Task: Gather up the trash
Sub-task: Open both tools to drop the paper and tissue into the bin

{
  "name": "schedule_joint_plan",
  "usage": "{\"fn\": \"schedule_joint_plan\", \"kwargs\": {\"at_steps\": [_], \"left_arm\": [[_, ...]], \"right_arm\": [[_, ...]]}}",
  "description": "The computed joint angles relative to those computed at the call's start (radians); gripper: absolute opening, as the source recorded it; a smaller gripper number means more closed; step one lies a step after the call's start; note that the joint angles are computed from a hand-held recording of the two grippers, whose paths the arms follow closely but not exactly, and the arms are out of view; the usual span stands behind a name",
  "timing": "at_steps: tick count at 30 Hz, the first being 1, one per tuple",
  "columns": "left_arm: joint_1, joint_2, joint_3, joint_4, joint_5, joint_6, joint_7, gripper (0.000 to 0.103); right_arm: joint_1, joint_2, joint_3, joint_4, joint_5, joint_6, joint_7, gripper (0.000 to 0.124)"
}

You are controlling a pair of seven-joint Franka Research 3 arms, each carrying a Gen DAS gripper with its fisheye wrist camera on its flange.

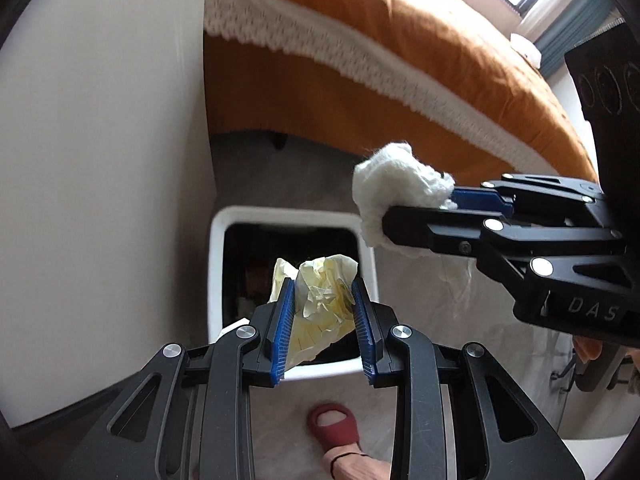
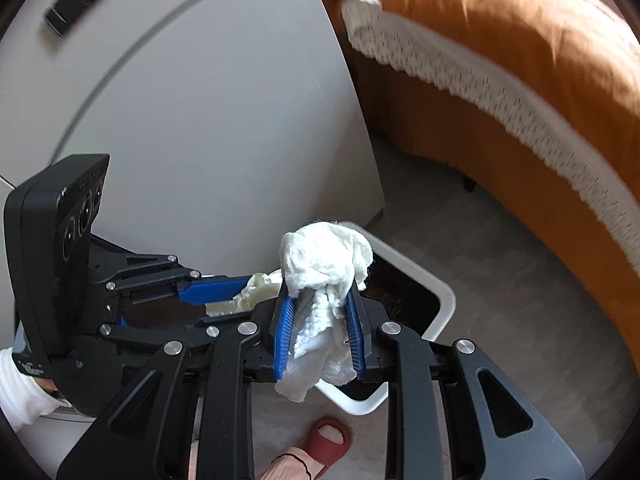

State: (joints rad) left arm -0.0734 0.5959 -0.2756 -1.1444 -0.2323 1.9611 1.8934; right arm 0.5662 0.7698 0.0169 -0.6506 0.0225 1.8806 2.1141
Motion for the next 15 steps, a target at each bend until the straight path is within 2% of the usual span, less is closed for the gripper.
{"fn": "schedule_joint_plan", "kwargs": {"at_steps": [4,5,6,7,8,10,11,12,15], "left_arm": [[-0.001,-0.003,0.003,-0.052,0.007,0.027,0.006,0.031],[0.003,-0.005,0.004,-0.065,0.007,0.034,0.007,0.036],[0.005,0.002,0.004,-0.065,0.004,0.030,0.003,0.058],[0.011,0.009,0.001,-0.056,-0.006,0.019,-0.001,0.084],[0.017,0.018,-0.003,-0.046,-0.017,0.009,-0.005,0.093],[0.016,0.018,0.001,-0.052,-0.011,0.020,-0.006,0.098],[0.007,0.026,0.007,-0.037,0.008,0.010,-0.011,0.098],[0.005,0.027,0.009,-0.036,0.016,0.009,-0.011,0.098],[0.006,0.017,0.006,-0.045,0.022,0.023,-0.005,0.098]], "right_arm": [[-0.009,-0.023,0.007,-0.098,0.013,0.070,-0.003,0.031],[-0.015,-0.028,0.013,-0.117,0.023,0.084,-0.005,0.043],[-0.016,-0.038,0.012,-0.144,0.023,0.103,-0.005,0.060],[-0.006,-0.035,0.000,-0.143,0.003,0.100,0.001,0.068],[-0.001,-0.014,-0.003,-0.108,-0.011,0.071,-0.010,0.075],[-0.002,-0.007,0.001,-0.100,-0.010,0.060,-0.021,0.082],[-0.001,-0.010,-0.002,-0.105,-0.011,0.061,-0.010,0.096],[-0.001,-0.022,-0.003,-0.129,-0.010,0.076,-0.002,0.099],[0.000,-0.038,-0.011,-0.143,-0.021,0.078,0.024,0.099]]}}
